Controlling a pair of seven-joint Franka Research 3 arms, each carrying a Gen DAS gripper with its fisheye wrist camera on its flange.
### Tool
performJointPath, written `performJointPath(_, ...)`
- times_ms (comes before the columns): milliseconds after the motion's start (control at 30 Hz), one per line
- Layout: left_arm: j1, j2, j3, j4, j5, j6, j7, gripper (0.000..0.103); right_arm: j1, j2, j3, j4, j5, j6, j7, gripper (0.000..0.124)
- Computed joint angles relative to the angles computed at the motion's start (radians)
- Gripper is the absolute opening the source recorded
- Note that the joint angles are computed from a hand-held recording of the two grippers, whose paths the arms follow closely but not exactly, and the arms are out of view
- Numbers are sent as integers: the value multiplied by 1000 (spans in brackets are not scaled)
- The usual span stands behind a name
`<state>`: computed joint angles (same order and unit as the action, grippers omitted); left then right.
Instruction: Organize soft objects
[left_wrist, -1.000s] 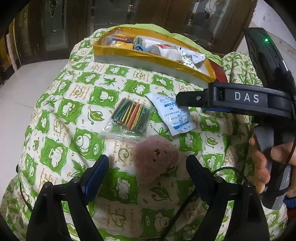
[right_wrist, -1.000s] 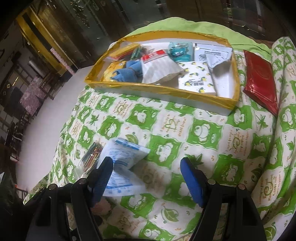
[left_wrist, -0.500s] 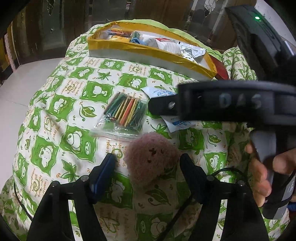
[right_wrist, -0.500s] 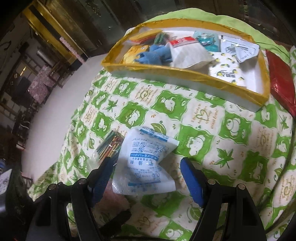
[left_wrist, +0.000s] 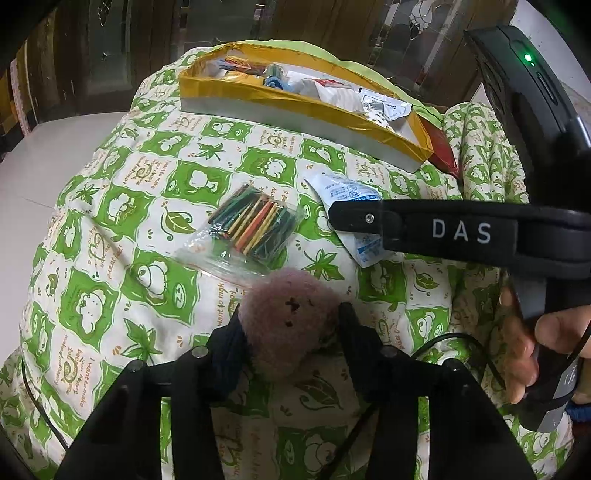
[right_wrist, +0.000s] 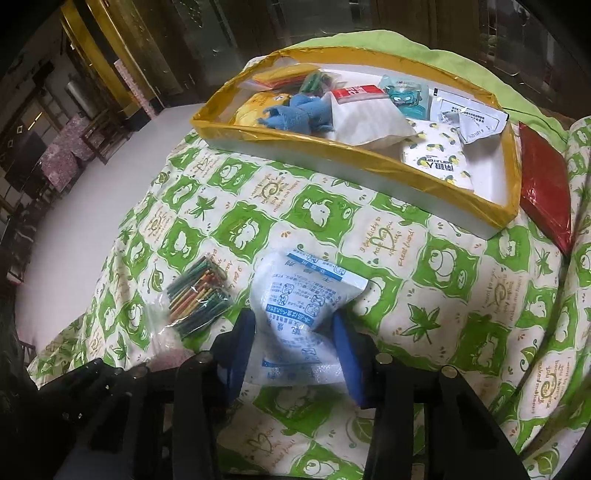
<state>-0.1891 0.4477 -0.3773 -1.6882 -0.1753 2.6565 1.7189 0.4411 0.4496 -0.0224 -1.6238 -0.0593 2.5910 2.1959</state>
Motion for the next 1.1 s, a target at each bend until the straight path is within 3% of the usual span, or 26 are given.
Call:
performJointPath(267, 3, -3, -7, -5, -7, 5, 15, 43, 9, -29, -10, -38, -20, 24, 23, 39)
performJointPath(1100, 4, -9, -10, -10, -11, 8, 31, 43, 0, -77, -12, -101, -53, 75, 75, 38)
